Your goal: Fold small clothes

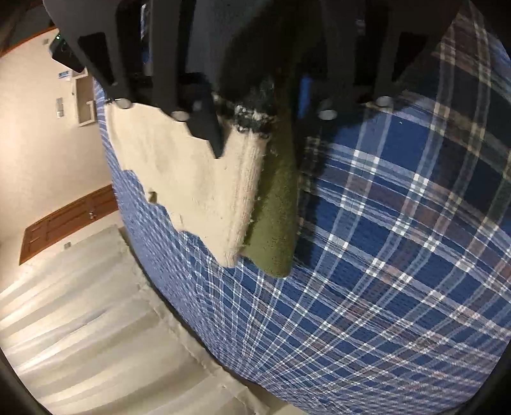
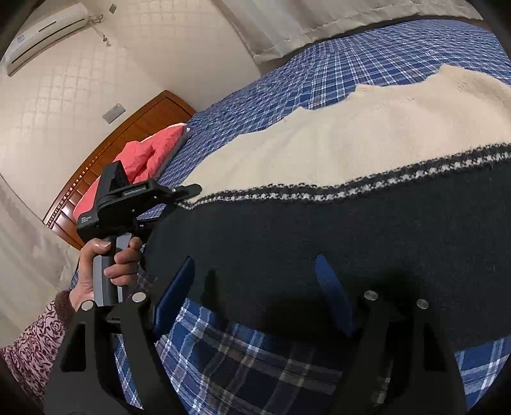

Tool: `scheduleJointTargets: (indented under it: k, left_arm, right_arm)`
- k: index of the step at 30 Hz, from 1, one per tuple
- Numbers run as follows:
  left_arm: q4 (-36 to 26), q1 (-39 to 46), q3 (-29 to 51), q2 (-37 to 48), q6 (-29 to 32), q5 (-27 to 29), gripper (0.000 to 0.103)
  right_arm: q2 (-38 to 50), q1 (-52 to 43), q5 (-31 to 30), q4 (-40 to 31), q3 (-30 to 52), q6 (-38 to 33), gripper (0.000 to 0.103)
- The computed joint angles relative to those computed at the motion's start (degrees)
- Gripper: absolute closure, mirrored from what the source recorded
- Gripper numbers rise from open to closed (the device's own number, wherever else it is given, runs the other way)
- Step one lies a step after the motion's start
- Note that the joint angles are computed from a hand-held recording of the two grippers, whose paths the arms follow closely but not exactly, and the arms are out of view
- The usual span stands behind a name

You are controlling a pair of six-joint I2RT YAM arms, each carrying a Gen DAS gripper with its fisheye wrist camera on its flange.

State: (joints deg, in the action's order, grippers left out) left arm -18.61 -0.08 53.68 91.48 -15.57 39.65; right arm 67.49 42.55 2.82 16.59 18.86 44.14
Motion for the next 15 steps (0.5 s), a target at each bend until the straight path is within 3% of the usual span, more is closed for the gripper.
scheduleJointTargets:
  k: [6, 11, 15]
  left_arm:
    - [-3.3, -6.2, 2.9, -6.9, -4.6, -6.3, 0.083]
    - [-9.3, -16.6, 10.7, -10.9, -7.4, -14.8, 0.083]
    - [-12.1, -26.1, 18.1, -9.1, -8.3, -23.0, 0.084]
  right_arm:
    - [-2.0, -0.5, -0.6, 0.7, -1.3, 0.9, 0.025]
    - [-10.4, 1.9, 2.0, -6.9, -2.2, 3.5, 0.025]
    - [-23.5, 4.4, 3.4, -14.9, -5.9, 7.2, 0.025]
